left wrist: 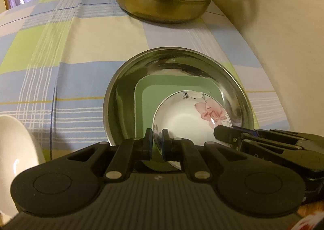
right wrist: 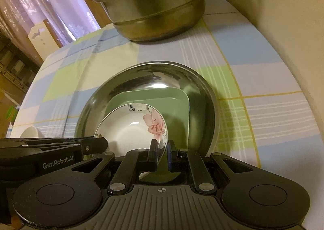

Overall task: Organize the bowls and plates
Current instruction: 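Carry the dish with both grippers and lower it onto the green tray, then open both grippers to release the dish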

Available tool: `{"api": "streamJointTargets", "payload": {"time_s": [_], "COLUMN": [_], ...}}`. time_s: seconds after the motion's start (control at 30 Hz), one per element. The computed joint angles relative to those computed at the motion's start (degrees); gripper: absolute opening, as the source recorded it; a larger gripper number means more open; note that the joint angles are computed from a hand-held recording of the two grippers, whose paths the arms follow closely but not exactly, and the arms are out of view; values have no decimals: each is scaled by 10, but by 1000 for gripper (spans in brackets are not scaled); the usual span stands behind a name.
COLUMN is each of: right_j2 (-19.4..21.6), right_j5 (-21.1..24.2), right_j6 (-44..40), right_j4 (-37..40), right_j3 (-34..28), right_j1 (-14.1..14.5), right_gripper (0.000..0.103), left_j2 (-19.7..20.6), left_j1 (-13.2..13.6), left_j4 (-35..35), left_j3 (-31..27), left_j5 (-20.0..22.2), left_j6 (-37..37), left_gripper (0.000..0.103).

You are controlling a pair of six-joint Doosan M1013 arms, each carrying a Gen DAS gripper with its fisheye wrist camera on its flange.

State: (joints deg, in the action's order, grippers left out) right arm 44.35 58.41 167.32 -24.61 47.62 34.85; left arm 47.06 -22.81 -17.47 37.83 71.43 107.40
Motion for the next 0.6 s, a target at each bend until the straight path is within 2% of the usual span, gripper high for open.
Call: {"api": "streamJointTargets", "payload": {"time_s": [0.43, 0.6], "right_j2": [9, 9], "right_j5": [6, 7], "right_j6": [-3, -7], "right_j4": [8, -5], "right_j3": [-8, -7], "right_j1": [-7, -4], "right_gripper": [9, 10], "left_j2": [27, 19], "left_j1": [-4, -5], "left_j4": [5, 11], "left_j3": [-40, -24], "left_j5": [22, 3], "left_j6": [-8, -8], "left_gripper": [7, 7]}}
